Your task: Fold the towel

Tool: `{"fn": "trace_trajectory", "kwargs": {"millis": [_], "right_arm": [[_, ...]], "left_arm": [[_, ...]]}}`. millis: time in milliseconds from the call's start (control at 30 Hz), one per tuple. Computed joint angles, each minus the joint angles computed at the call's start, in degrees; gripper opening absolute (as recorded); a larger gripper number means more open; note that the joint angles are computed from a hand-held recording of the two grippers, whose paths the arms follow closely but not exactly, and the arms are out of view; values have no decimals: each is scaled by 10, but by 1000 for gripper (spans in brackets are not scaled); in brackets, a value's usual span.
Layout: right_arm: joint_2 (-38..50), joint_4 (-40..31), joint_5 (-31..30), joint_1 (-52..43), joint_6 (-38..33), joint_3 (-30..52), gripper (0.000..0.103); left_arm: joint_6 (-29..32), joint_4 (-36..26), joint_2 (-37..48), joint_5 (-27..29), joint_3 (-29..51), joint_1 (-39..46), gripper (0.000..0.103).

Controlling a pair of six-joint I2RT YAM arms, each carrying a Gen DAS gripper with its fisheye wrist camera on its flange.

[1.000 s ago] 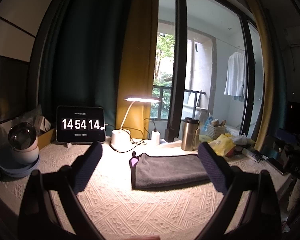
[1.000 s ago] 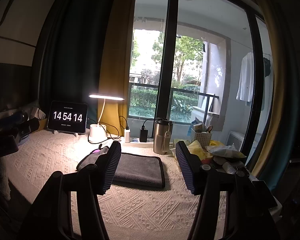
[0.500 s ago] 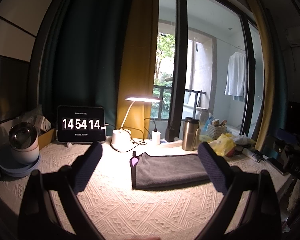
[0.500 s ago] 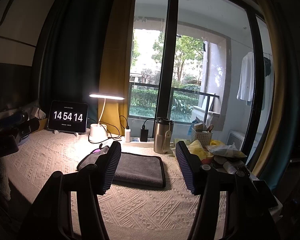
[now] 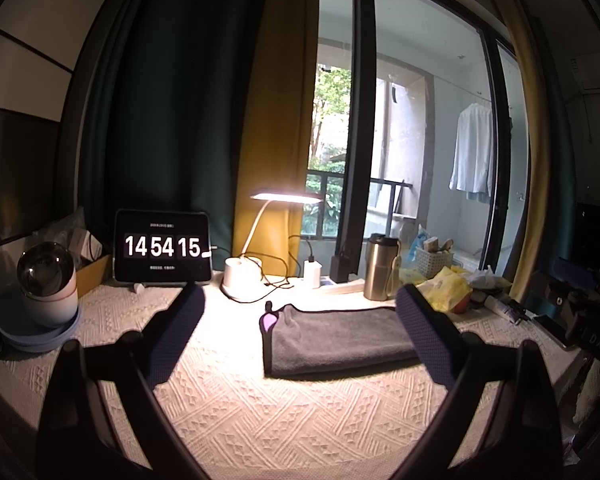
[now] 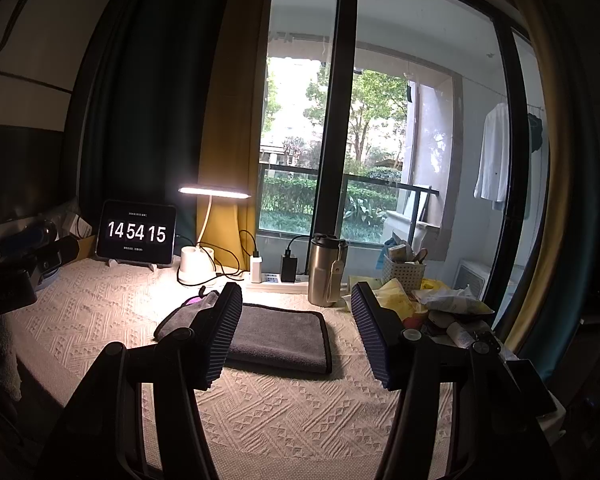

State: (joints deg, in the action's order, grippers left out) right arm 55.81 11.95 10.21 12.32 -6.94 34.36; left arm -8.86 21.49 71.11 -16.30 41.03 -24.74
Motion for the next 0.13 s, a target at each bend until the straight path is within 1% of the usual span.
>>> {"fn": "trace_trajectory", "kwargs": {"millis": [100, 133], "right_arm": [[0, 0, -2, 0, 2, 0, 60], [0, 0, -3, 0, 4, -2, 60]], "left_arm": [[2, 16, 3, -1, -9, -2, 97], [-2, 10, 7, 1, -6, -2, 97]]}}
